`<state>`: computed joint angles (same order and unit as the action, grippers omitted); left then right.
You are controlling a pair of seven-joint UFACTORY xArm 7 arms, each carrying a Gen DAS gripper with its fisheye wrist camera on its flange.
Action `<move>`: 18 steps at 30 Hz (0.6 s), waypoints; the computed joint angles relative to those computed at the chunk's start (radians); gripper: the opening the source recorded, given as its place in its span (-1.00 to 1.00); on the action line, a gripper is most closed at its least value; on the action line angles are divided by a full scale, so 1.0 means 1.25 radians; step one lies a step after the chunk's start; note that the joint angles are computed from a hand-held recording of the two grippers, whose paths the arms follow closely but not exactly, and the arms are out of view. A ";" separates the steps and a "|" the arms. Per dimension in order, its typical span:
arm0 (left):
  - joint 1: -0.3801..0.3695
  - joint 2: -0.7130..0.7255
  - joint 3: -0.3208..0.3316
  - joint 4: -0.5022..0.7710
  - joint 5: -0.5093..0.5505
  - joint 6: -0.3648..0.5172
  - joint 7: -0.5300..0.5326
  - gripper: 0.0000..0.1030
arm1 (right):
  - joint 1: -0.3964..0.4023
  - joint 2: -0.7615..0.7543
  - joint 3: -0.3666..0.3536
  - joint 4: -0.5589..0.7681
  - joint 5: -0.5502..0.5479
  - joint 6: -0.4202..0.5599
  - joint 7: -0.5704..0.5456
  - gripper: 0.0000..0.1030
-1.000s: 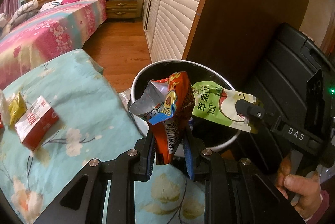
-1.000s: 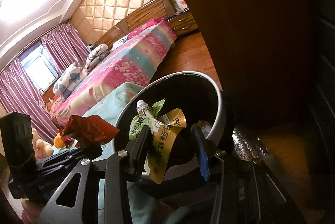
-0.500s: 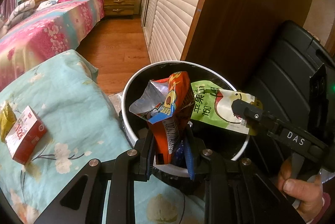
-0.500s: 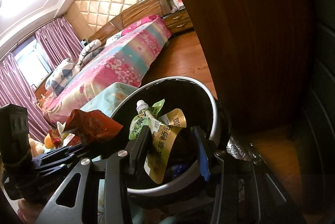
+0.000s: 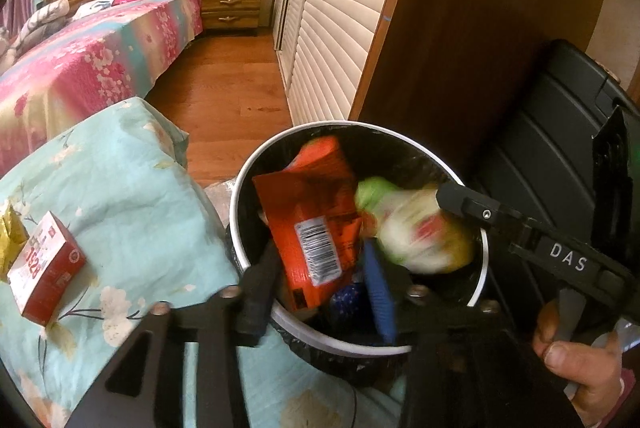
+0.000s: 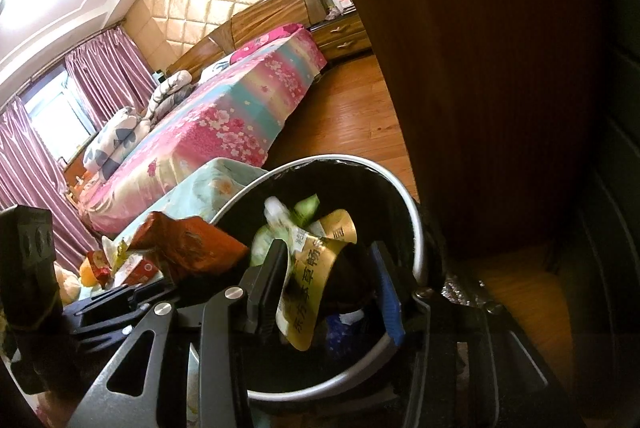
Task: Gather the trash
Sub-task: 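Open the left tool over the bin while the right tool releases the pouch into it, then move both open tools away from the bin back over the bed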
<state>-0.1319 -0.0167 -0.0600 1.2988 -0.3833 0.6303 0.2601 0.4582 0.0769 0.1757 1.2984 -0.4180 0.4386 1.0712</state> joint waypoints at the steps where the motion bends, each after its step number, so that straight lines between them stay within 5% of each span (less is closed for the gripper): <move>1: 0.000 -0.005 0.000 -0.006 0.000 -0.005 -0.001 0.06 | -0.002 -0.001 0.000 -0.002 0.008 -0.008 -0.002 -0.08; 12: 0.007 -0.110 0.029 -0.123 -0.023 -0.027 -0.013 0.25 | 0.012 -0.010 0.008 0.002 -0.041 -0.021 0.053 0.63; 18: 0.015 -0.178 0.060 -0.186 -0.027 -0.027 -0.025 0.26 | 0.034 0.015 0.015 0.043 -0.040 -0.007 0.057 0.75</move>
